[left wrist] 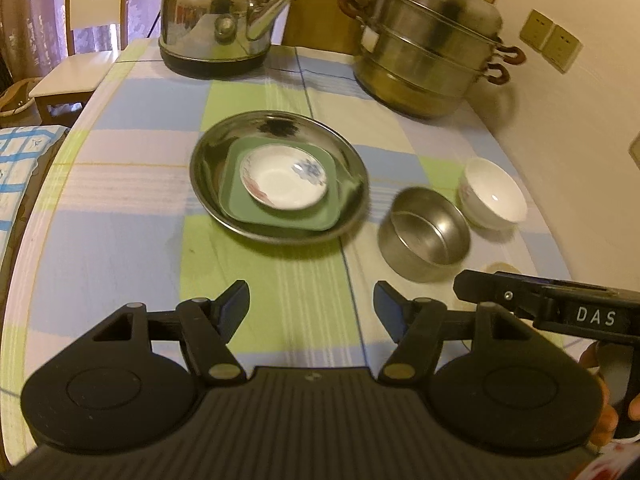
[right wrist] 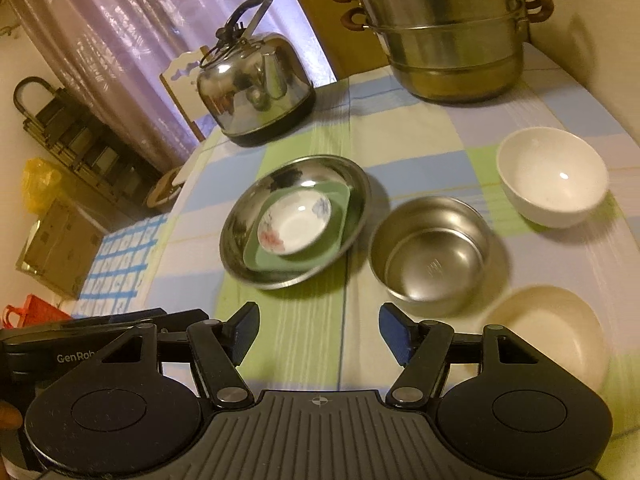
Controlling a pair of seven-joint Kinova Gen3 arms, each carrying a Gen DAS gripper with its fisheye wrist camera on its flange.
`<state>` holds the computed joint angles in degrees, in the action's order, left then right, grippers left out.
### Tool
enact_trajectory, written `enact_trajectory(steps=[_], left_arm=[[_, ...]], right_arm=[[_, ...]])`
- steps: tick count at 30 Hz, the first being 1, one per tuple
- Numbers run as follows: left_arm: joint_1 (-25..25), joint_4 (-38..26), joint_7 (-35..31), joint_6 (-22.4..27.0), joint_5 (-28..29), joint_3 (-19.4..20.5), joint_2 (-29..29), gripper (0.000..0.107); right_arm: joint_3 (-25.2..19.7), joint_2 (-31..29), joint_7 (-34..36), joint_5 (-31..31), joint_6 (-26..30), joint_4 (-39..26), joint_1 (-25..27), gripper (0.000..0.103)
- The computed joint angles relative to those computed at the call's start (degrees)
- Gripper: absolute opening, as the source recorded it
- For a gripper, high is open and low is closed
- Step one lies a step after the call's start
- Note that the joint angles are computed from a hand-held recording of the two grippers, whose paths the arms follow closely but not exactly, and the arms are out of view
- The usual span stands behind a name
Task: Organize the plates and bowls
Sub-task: 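Withdraw the left tool back from the stacked plates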
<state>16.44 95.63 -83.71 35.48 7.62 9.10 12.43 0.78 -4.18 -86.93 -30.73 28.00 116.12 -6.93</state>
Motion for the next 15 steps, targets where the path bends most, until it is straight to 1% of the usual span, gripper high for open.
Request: enact_trajectory(steps=[4,6,7,15], left_arm=[[2.52,2.50,2.83,-0.85,-1.85,0.28,-2.49,0.067],[3.90,3.64,4.80,-1.31,-3.27,0.45,-3.69,0.074],[4.85,4.17,6.32,-1.60,-4.53,0.49,-4.25,0.076],[9.80,6.72,15.34,-2.10,-10.70,2.42,-6.91,0.076]], right_arm=[[0.39,-3.99,-1.19,2.20,1.36,2.59,0.11,0.066],[0.77,-6.04,-1.89,3.51,2.32,3.74,0.03,0.066],[1.18,-6.95,-1.96,3.93,2.79,4.29,-0.10,0.066],[3.43,-13.56,-3.79,8.51,6.74,7.69,0.00,0.067]])
